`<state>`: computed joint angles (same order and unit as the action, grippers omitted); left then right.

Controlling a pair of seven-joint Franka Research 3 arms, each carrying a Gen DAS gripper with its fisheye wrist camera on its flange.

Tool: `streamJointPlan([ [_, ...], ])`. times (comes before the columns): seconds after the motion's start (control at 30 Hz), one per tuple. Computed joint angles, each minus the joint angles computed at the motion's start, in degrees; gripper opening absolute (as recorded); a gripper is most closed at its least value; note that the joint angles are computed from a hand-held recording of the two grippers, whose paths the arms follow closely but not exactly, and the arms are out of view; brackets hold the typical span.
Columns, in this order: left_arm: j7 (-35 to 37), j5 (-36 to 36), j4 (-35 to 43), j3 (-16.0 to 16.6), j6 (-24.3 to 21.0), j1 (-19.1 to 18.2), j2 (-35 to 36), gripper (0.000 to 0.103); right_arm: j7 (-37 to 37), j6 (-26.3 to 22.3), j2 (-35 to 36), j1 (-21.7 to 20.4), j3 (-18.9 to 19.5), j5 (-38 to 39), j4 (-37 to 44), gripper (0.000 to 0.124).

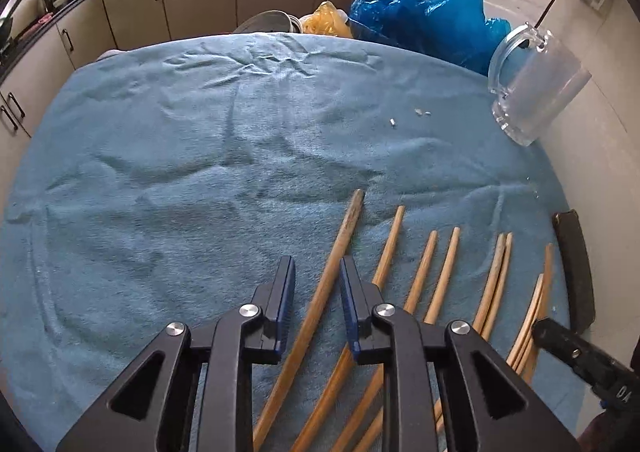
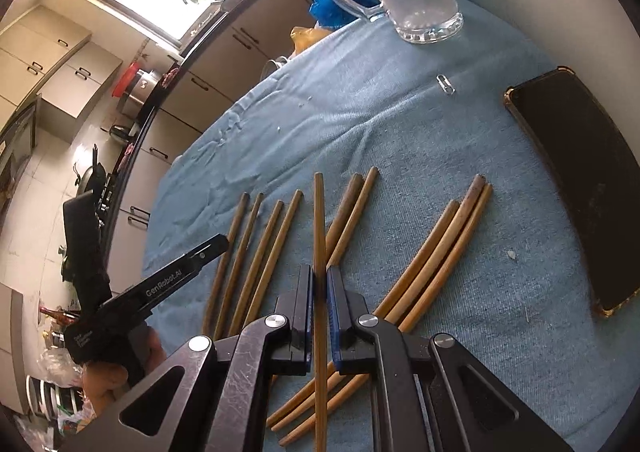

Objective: Organize utensils
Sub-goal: 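Close the right tool on one wooden chopstick while the left tool closes on another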

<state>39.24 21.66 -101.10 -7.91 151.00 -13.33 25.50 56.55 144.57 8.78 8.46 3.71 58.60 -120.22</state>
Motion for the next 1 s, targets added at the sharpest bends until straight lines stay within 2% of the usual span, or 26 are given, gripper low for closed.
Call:
streamJointPlan([
  [0.07,0.5,0.3,1.7,0.1,-2.2,-0.5,1.1,0.021,0.0,-0.1,0.5,0.1,0.0,-0.3,0.4,0.007],
  [0.2,-0.3,5.3,5.2,1.8,-6.6,-3.4,2.8,0.021,0.3,-0.3,1.3,0.0,0.2,-0.4,1.1,0.007],
  [0.33,-0.6,8.2,6.9,2.1,-9.0,-4.7,3.7,0.024,0.6,-0.2,1.7,-0.1,0.3,-0.7,1.2,0.007],
  [0.4,0.4,7.7,6.9,1.3,-8.9,-4.1,3.6,0.01,0.8,0.0,2.0,-0.1,0.4,-1.0,1.4,0.007],
  [0.43,0.5,7.4,6.9,1.1,-9.2,-4.1,3.4,0.007,0.9,0.1,2.0,-0.1,0.4,-1.2,1.4,0.007],
  [0.73,-9.4,12.3,-2.1,1.9,-1.8,-5.1,-4.9,0.007,-4.4,2.3,-3.1,0.8,0.7,2.8,-2.2,0.007],
  [1.0,-24.1,24.3,-13.0,0.7,2.9,-5.9,-16.9,0.007,-11.4,5.2,-11.9,3.7,-0.6,8.0,-9.1,0.007],
])
